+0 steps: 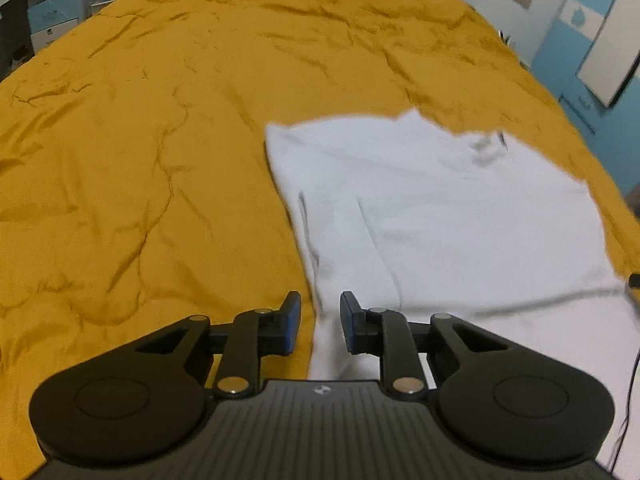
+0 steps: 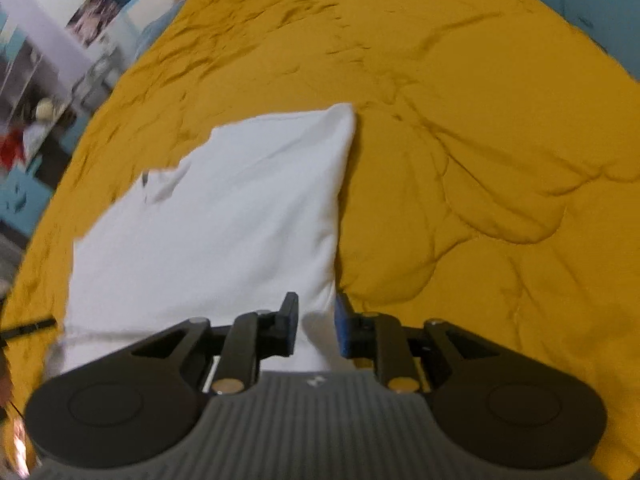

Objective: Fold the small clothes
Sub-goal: 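Move both tools down to the sweatshirt hem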

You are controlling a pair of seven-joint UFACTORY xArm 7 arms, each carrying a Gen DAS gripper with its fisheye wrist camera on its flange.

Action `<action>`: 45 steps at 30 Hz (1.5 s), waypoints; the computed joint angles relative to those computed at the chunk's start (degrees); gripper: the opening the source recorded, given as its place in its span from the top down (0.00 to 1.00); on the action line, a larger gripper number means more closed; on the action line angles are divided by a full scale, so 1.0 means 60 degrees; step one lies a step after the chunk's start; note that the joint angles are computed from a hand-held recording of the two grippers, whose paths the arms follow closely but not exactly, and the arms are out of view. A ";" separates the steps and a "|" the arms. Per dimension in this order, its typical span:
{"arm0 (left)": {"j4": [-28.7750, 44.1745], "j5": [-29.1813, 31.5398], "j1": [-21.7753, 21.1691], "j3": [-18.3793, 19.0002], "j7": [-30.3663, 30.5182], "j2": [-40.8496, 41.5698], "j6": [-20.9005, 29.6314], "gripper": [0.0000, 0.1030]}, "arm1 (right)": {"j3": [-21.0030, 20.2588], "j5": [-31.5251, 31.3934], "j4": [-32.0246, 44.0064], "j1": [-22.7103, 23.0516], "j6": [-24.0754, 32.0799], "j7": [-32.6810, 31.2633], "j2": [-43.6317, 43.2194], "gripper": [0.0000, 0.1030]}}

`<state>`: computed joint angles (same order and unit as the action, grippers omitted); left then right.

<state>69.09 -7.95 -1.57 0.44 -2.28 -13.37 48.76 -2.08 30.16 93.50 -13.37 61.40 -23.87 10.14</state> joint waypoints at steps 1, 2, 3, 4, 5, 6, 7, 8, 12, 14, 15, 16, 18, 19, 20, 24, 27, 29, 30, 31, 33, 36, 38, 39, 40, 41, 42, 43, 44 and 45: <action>0.0036 0.0262 0.0043 -0.0080 -0.0165 0.0037 0.0281 0.75 | -0.0039 -0.0337 -0.0160 0.0052 -0.0004 0.0072 -0.0087 0.85; 0.0001 0.0519 0.0075 -0.0153 -0.0316 0.0067 0.0494 0.75 | -0.0075 -0.0601 -0.0284 0.0092 0.0020 0.0192 -0.0112 0.83; -0.0106 0.0738 0.0101 -0.0202 -0.0435 0.0037 0.0522 0.75 | -0.0112 -0.0717 -0.0476 0.0091 0.0019 0.0287 -0.0165 0.84; -0.0276 0.0830 0.0127 -0.0192 -0.0515 -0.0060 0.0465 0.75 | -0.0158 -0.0664 -0.0881 0.0051 -0.0098 0.0351 -0.0381 0.85; -0.0357 0.0740 0.0147 -0.0119 -0.0564 -0.0152 0.0473 0.75 | -0.0220 -0.0519 -0.1076 -0.0010 -0.0138 0.0431 -0.0517 0.85; -0.0358 0.0672 0.0173 -0.0059 -0.0621 -0.0259 0.0572 0.75 | -0.0271 -0.0480 -0.1266 -0.0035 -0.0232 0.0497 -0.0714 0.85; -0.0330 0.0703 0.0197 -0.0034 -0.0624 -0.0371 0.0677 0.75 | -0.0313 -0.0472 -0.1387 -0.0047 -0.0283 0.0445 -0.0897 0.84; -0.0272 0.0790 0.0214 -0.0033 -0.0585 -0.0501 0.0821 0.75 | -0.0363 -0.0502 -0.1483 -0.0061 -0.0238 0.0300 -0.1154 0.82; -0.0271 0.0797 0.0077 0.0070 0.0204 -0.1557 0.0986 0.74 | -0.0690 -0.0148 -0.1611 -0.0082 0.0304 -0.0787 -0.2202 0.81; -0.0259 0.0846 -0.0074 0.0029 0.0727 -0.2137 0.1105 0.69 | -0.0939 -0.0004 -0.1644 -0.0030 0.0713 -0.1542 -0.2882 0.79; -0.0276 0.0891 -0.0184 0.0002 0.1082 -0.2454 0.1173 0.68 | -0.1072 0.0016 -0.1510 0.0028 0.0912 -0.1912 -0.3059 0.78; -0.0287 0.0926 -0.0305 -0.0029 0.1434 -0.2748 0.1252 0.66 | -0.1171 -0.0036 -0.1565 0.0088 0.1065 -0.2278 -0.3398 0.78; -0.0268 0.0973 -0.0556 -0.0131 0.2060 -0.3265 0.1480 0.64 | -0.1363 -0.0191 -0.1837 0.0274 0.1314 -0.2997 -0.4186 0.78; -0.0295 0.0976 -0.0716 -0.0185 0.2406 -0.3586 0.1652 0.63 | -0.1483 -0.0249 -0.2068 0.0383 0.1388 -0.3358 -0.4615 0.78; -0.0332 0.0956 -0.0865 -0.0237 0.2698 -0.3808 0.1781 0.63 | -0.1620 -0.0334 -0.2297 0.0495 0.1488 -0.3703 -0.5039 0.74; -0.0523 0.0873 -0.1485 -0.0500 0.3844 -0.4610 0.2671 0.63 | -0.2004 -0.0811 -0.3950 0.1050 0.1530 -0.5299 -0.7245 0.61; -0.0984 0.0929 -0.1768 -0.0881 0.4334 -0.5256 0.3209 0.57 | -0.2101 -0.1609 -0.4951 0.1296 0.1990 -0.5938 -0.8652 0.61; -0.1477 0.0861 -0.1954 -0.1020 0.4533 -0.5734 0.3388 0.45 | -0.2123 -0.2156 -0.5484 0.1437 0.2310 -0.6212 -0.9408 0.60; -0.1727 0.0828 -0.2059 -0.1100 0.4617 -0.6001 0.3626 0.44 | -0.2125 -0.2470 -0.5768 0.1482 0.2484 -0.6346 -0.9793 0.59; -0.1886 0.0799 -0.2160 -0.1165 0.4708 -0.6172 0.3863 0.44 | -0.2138 -0.2737 -0.5990 0.1533 0.2598 -0.6433 -1.0062 0.56; -0.2277 0.0825 -0.2283 -0.1364 0.4804 -0.6566 0.4348 0.43 | -0.2075 -0.3283 -0.6580 0.1604 0.2689 -0.6688 -1.0647 0.47; -0.3035 0.1148 -0.2392 -0.1920 0.4857 -0.7233 0.4622 0.40 | -0.2089 -0.3903 -0.7424 0.1732 0.2610 -0.7185 -1.1504 0.44; -0.3684 0.1548 -0.2460 -0.2331 0.4916 -0.7701 0.4420 0.40 | -0.2121 -0.4228 -0.8079 0.1788 0.2252 -0.7569 -1.2132 0.42; -0.4105 0.1737 -0.2567 -0.2545 0.4959 -0.8026 0.4169 0.40 | -0.2135 -0.4402 -0.8432 0.1807 0.2002 -0.7808 -1.2498 0.42; -0.4401 0.1884 -0.2684 -0.2685 0.5005 -0.8300 0.4005 0.40 | -0.2139 -0.4586 -0.8773 0.1807 0.1730 -0.8026 -1.2821 0.42; -0.4654 0.2014 -0.2766 -0.2816 0.5007 -0.8533 0.3896 0.40 | -0.2183 -0.4748 -0.9046 0.1819 0.1600 -0.8254 -1.3140 0.42; -0.4903 0.2179 -0.2877 -0.2886 0.5109 -0.8757 0.3794 0.40 | -0.2253 -0.4822 -0.9207 0.1852 0.1594 -0.8401 -1.3334 0.42; -0.5171 0.2289 -0.2994 -0.2923 0.5189 -0.8968 0.3643 0.40 | -0.2337 -0.4873 -0.9285 0.1885 0.1658 -0.8535 -1.3487 0.42; -0.5327 0.2372 -0.3003 -0.2959 0.5152 -0.9107 0.3531 0.39 | -0.2394 -0.4951 -0.9418 0.1895 0.1603 -0.8693 -1.3677 0.42; -0.5438 0.2410 -0.2951 -0.3024 0.4999 -0.9219 0.3454 0.39 | -0.2372 -0.5029 -0.9504 0.1915 0.1430 -0.8810 -1.3757 0.43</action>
<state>36.46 6.51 -19.28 -17.70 27.72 -68.68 69.48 -16.31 -0.01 36.48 -1.88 69.98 -76.73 -72.40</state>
